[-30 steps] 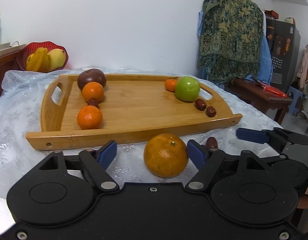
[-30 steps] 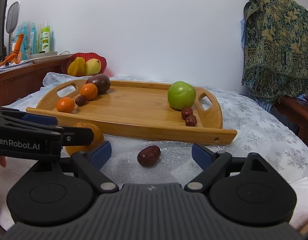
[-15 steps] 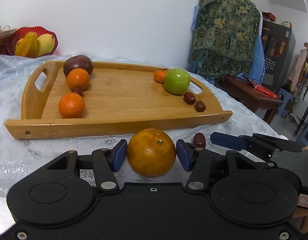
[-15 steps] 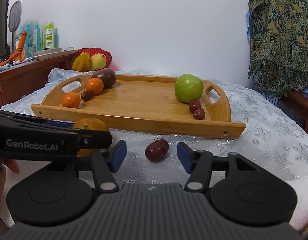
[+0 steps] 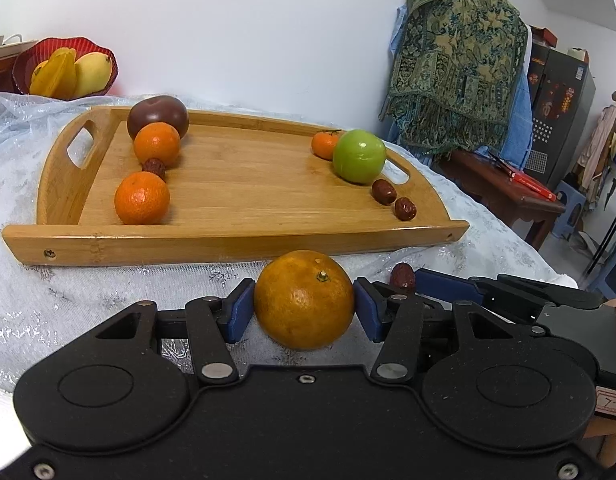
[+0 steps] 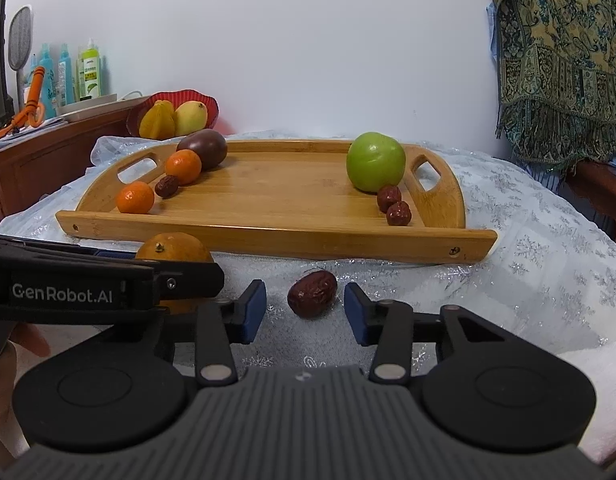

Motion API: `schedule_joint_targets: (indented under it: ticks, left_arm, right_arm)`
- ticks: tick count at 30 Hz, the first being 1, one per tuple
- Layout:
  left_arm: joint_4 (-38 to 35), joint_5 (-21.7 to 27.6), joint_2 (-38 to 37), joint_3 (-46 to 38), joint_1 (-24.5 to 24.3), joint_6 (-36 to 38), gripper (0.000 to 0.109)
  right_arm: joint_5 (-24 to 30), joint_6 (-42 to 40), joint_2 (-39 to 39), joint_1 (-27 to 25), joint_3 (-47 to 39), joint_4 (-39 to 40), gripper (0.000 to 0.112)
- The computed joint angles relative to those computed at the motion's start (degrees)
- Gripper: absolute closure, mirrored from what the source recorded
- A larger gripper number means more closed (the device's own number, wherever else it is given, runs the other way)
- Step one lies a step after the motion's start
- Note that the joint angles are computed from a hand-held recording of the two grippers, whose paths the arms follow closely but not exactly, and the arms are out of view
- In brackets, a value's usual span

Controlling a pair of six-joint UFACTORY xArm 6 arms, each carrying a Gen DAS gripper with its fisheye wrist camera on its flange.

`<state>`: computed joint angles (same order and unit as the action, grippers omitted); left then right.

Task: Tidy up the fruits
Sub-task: 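Grasp the large orange with the left tool while the right tool grasps the red date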

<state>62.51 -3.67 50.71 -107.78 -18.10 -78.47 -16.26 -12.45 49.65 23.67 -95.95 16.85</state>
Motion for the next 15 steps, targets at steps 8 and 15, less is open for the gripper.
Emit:
schedule_joint_targets:
  ticks: [8, 15]
  left_arm:
    - [12.06, 0.9, -0.41, -1.43, 0.38, -11.75, 0.058]
    - [23.98, 8.04, -2.28, -1.14, -1.26, -20.5, 0.058]
  right_arm:
    - [-0.34, -2.05, 0.45, 0.34, -0.73, 3.05, 0.067]
    - [0.27, -3.01, 0.87, 0.49, -1.92, 6.47, 0.071]
